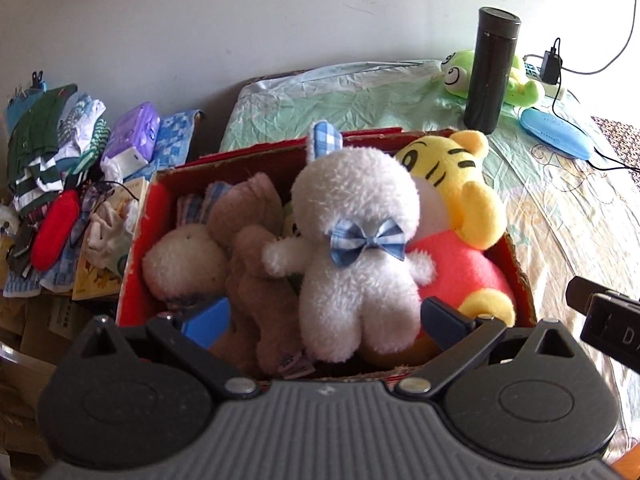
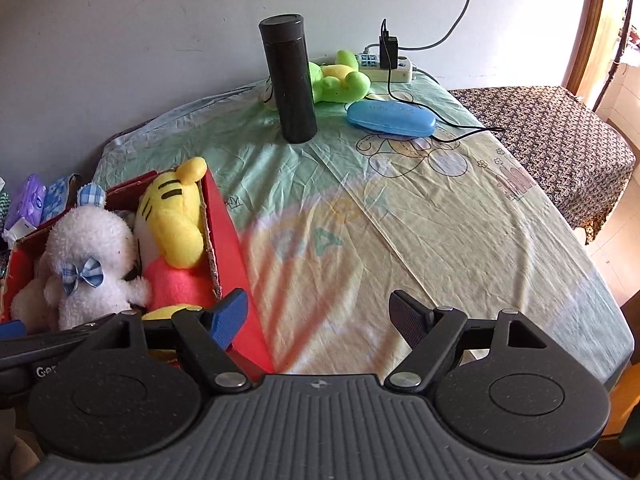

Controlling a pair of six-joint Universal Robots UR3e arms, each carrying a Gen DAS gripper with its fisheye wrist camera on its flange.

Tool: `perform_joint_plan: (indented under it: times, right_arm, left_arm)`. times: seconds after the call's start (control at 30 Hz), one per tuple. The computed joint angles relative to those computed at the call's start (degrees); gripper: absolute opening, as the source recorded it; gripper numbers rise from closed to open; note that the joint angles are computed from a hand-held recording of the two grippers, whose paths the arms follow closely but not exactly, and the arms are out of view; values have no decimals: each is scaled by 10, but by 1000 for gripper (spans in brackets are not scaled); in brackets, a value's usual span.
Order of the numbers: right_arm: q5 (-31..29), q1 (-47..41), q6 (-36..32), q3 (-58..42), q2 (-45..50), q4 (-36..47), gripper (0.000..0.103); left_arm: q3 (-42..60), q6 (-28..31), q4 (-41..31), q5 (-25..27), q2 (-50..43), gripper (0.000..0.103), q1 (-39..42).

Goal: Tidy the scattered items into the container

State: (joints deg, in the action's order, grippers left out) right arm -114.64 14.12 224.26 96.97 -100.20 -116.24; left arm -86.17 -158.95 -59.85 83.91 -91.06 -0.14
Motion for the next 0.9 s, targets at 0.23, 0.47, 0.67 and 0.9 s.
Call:
perform_joint_plan:
  times: [0.23,0.47,0.67,0.9]
  right_arm:
    - [23,4,-49,-27,30,-43,80]
    - [55,23,-81,-81,84,-74,80]
    - [52,55,-96,-140,141,-84,80]
    - [38,89,-97,-198,194,-76,81]
  left_arm:
    - [14,-19,-3,9,-8,101,29]
    - [28,-16,-33,-10,-5,101,81]
    - [30,-6,-39,-22,-2,101,121]
    - [52,24,-80,-50,-15,101,163]
